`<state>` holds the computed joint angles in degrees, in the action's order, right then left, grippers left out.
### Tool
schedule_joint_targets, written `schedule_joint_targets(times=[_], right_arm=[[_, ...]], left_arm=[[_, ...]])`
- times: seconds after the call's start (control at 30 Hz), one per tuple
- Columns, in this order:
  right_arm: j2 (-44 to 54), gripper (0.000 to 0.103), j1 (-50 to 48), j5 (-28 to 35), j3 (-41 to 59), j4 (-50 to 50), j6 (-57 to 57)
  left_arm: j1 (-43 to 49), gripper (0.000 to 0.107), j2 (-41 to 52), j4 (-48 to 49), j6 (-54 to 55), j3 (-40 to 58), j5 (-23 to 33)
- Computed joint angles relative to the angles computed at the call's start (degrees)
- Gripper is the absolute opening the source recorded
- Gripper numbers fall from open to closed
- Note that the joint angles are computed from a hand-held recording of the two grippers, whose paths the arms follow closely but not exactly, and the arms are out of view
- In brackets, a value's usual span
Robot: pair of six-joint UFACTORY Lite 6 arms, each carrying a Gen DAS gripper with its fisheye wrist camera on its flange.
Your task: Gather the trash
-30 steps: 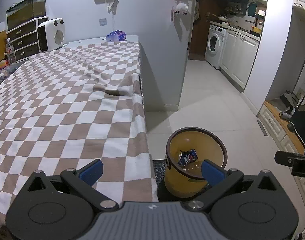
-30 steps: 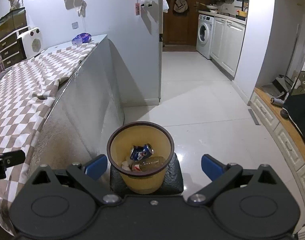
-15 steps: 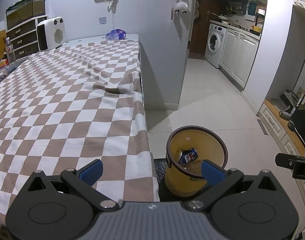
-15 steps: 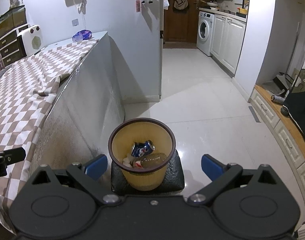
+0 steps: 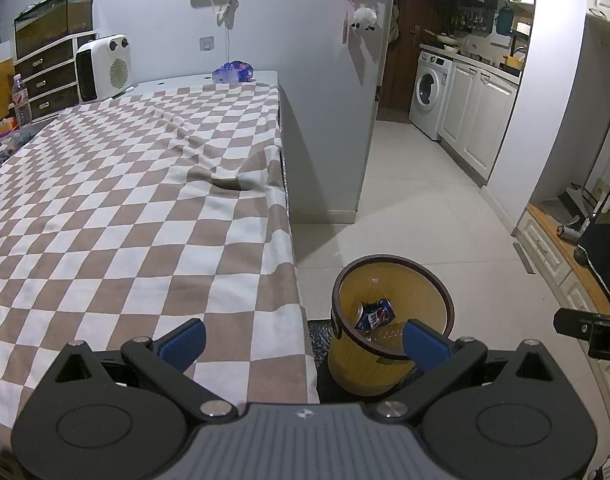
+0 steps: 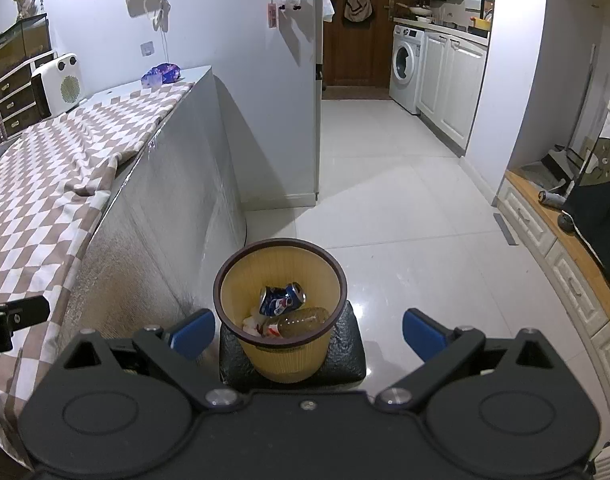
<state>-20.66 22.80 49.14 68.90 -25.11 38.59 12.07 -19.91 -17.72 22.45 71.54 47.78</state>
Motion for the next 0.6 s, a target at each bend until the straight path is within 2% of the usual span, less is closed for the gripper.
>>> schedule_joint_targets(times=[0.6], right_arm=[[-0.31, 0.101, 0.77, 0.51, 0.1, -0.42, 0.67]], left_arm=[[0.45, 0.103, -0.02, -0.5, 0.51, 0.07, 0.14]])
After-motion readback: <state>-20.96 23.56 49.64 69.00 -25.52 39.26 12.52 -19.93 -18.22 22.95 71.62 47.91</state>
